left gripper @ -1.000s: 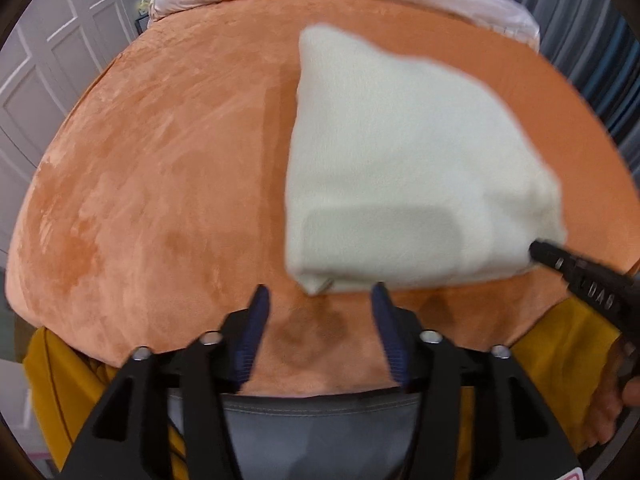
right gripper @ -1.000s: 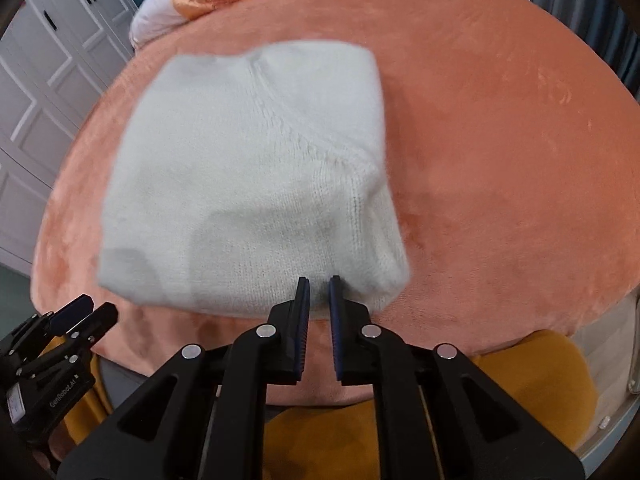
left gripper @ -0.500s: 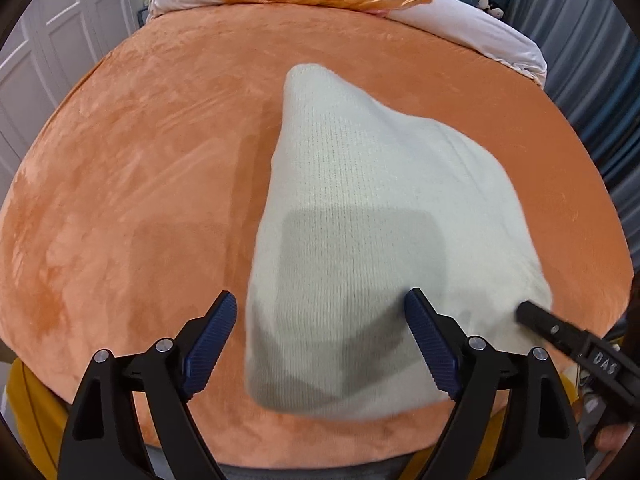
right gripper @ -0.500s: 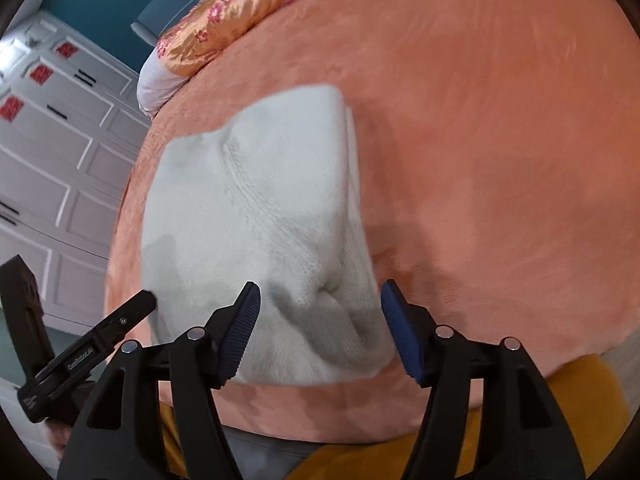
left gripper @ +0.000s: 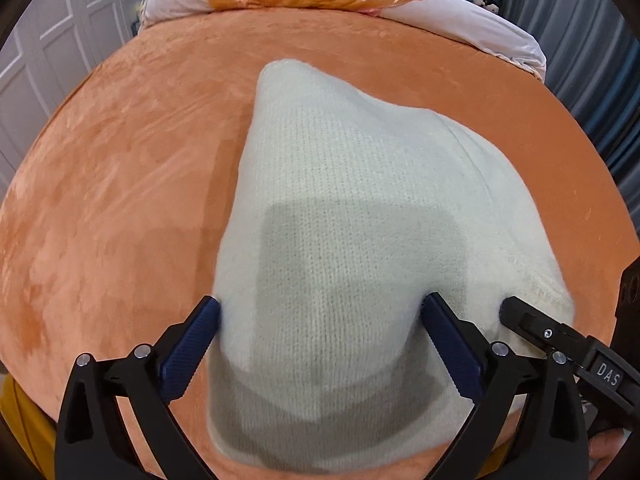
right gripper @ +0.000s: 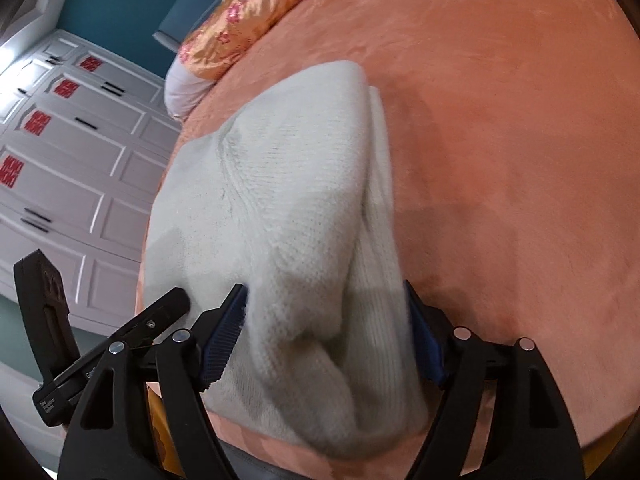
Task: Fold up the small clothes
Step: 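Grasp the ribbed hem of the cardigan with both tools, then lift the hem with both tools and fold it toward the collar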
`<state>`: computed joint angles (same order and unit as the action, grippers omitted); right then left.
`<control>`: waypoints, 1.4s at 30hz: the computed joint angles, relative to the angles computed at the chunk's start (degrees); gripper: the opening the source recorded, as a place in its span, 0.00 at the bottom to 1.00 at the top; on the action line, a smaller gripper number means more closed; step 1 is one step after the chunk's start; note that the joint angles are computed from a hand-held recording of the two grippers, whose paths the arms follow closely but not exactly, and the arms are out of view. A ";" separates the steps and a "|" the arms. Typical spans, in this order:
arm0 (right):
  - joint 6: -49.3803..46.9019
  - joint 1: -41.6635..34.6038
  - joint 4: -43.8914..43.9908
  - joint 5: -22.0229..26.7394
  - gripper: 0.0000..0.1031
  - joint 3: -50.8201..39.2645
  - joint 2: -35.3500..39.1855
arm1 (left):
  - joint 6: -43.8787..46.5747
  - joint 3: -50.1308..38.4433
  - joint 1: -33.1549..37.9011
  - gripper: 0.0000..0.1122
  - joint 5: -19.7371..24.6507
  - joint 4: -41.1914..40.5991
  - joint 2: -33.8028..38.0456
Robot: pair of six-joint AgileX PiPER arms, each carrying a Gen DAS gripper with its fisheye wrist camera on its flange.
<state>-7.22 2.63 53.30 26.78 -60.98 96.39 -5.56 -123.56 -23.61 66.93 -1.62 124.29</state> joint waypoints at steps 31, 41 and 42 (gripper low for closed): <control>-20.14 -3.31 22.23 3.29 0.35 1.34 1.97 | 16.26 7.36 4.11 0.75 -6.49 -11.21 -3.81; 3.69 2.13 4.07 5.16 0.34 14.17 -15.56 | 27.95 26.40 8.29 0.70 -3.10 -20.88 -18.97; 5.68 2.42 2.45 5.48 0.35 14.44 -16.21 | 27.41 27.15 8.43 0.70 -3.35 -21.27 -19.33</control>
